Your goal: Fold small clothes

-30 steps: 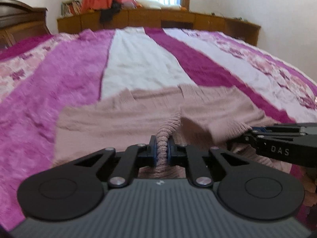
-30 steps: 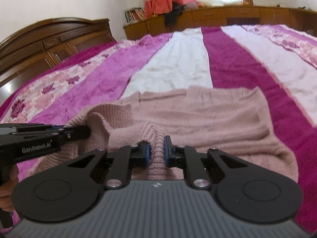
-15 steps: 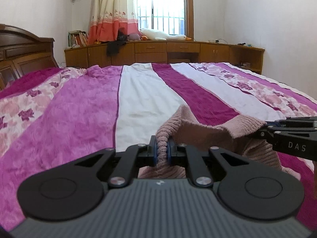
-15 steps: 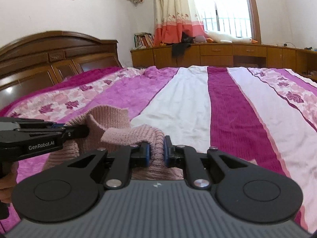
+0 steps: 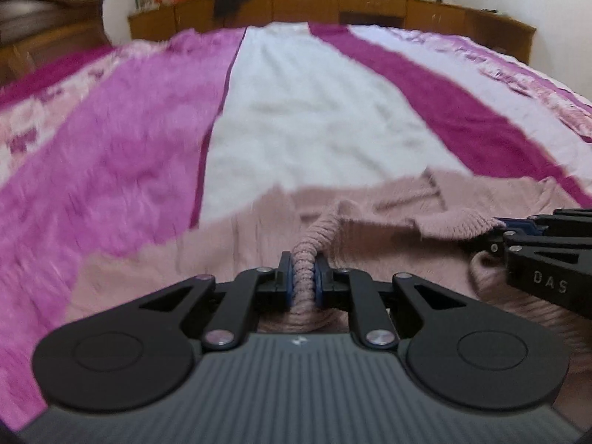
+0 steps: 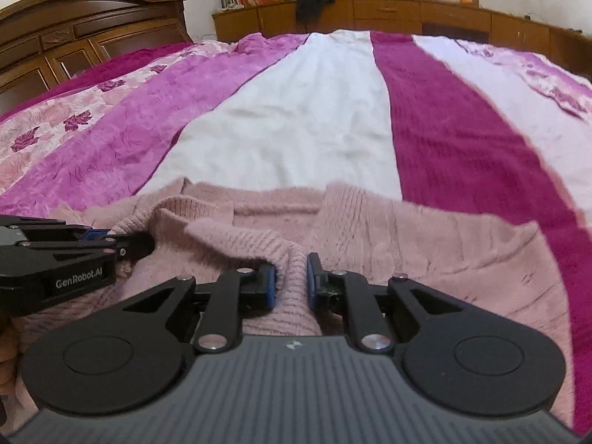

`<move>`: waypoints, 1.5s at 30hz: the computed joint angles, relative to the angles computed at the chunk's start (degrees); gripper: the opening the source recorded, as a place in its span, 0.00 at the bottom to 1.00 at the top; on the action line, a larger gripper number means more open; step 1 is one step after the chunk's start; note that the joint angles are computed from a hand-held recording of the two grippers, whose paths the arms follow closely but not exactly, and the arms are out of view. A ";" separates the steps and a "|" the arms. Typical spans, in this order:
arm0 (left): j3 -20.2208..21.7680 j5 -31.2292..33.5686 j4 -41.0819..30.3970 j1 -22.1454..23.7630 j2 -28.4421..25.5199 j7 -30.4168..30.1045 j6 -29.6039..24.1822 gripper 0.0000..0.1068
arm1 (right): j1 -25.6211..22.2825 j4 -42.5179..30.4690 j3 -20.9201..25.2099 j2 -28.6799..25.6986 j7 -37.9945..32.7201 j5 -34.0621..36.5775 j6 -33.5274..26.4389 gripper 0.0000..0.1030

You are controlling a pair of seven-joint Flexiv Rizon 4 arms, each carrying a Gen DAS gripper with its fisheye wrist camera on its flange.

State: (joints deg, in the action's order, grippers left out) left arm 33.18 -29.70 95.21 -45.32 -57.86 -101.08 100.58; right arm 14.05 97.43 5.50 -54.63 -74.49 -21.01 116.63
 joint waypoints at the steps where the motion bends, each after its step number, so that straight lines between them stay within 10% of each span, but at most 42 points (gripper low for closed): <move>1: -0.90 0.26 0.14 0.78 0.11 -0.03 0.58 0.13 | 0.37 -0.11 -0.29 -0.17 -0.01 0.48 0.23 0.27; 10: 4.32 -2.28 2.07 -3.86 0.10 -4.16 -1.49 0.52 | 1.34 6.35 -0.85 3.29 1.16 6.04 5.65 0.55; 45: 4.24 -26.52 19.92 -20.40 7.93 13.76 7.71 0.54 | 3.65 28.13 -2.62 13.80 -6.25 19.02 21.48 0.57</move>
State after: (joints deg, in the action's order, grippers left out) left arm 37.42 -56.22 115.13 -65.72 -49.93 -87.32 108.29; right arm 17.70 125.57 2.88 -40.83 -80.74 -1.99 138.11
